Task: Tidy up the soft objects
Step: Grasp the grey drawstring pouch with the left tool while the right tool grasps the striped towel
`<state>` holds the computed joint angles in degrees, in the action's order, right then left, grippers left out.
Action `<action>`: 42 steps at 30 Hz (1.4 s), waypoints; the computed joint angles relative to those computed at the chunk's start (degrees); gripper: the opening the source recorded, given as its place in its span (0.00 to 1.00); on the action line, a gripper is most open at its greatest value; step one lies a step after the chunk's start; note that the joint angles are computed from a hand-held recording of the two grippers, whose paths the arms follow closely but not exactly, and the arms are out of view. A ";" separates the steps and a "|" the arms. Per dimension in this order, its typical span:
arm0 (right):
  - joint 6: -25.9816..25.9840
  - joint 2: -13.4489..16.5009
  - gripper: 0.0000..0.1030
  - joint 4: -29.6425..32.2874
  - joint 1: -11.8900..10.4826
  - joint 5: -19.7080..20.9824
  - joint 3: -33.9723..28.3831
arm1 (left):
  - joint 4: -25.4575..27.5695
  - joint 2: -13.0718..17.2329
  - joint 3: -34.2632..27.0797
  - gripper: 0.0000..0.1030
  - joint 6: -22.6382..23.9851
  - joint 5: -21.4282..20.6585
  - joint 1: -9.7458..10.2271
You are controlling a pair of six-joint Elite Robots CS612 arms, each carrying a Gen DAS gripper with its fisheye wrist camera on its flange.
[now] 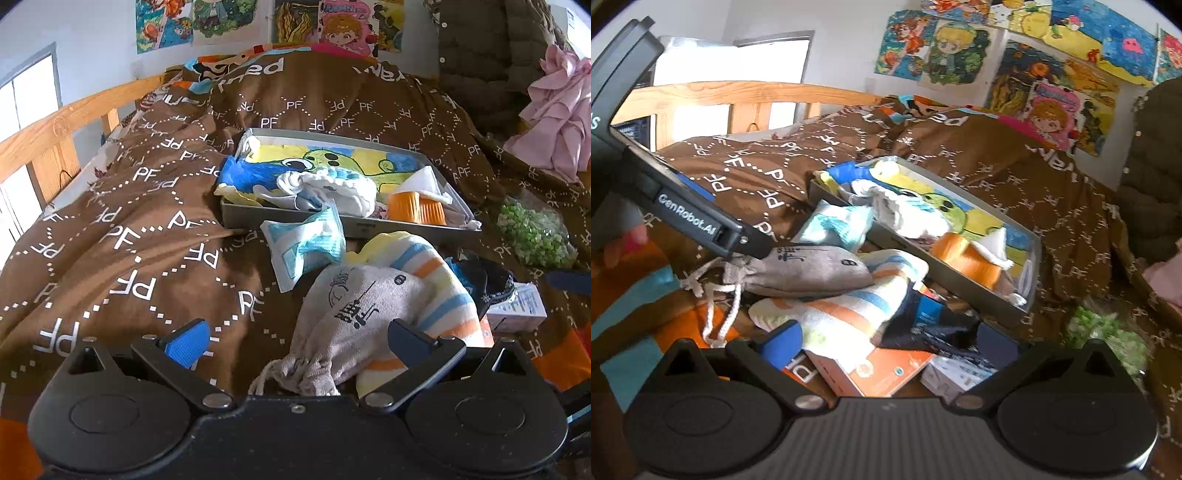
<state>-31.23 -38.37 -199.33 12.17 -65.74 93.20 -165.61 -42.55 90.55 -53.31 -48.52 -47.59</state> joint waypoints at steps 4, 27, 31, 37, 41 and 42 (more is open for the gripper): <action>-3.84 0.97 1.00 1.09 0.09 2.42 -1.50 | -1.94 0.45 -0.17 0.99 1.41 -1.30 0.48; -8.11 3.31 1.00 5.46 0.68 6.54 -4.44 | -3.96 2.47 -2.19 0.99 3.22 -12.73 3.15; -8.15 3.63 0.99 4.66 0.77 6.66 -4.63 | -5.17 2.36 -1.82 0.96 1.90 -13.48 3.35; -7.58 3.74 0.94 5.07 0.78 6.92 -4.87 | -6.18 2.42 -1.61 0.84 -0.29 -15.90 3.84; -7.59 3.75 0.89 5.07 0.80 6.86 -4.87 | -6.30 2.40 -1.53 0.74 -0.33 -16.06 3.90; -7.56 3.76 0.88 4.99 0.80 6.88 -4.86 | -6.63 2.39 -1.45 0.73 -0.37 -15.96 3.89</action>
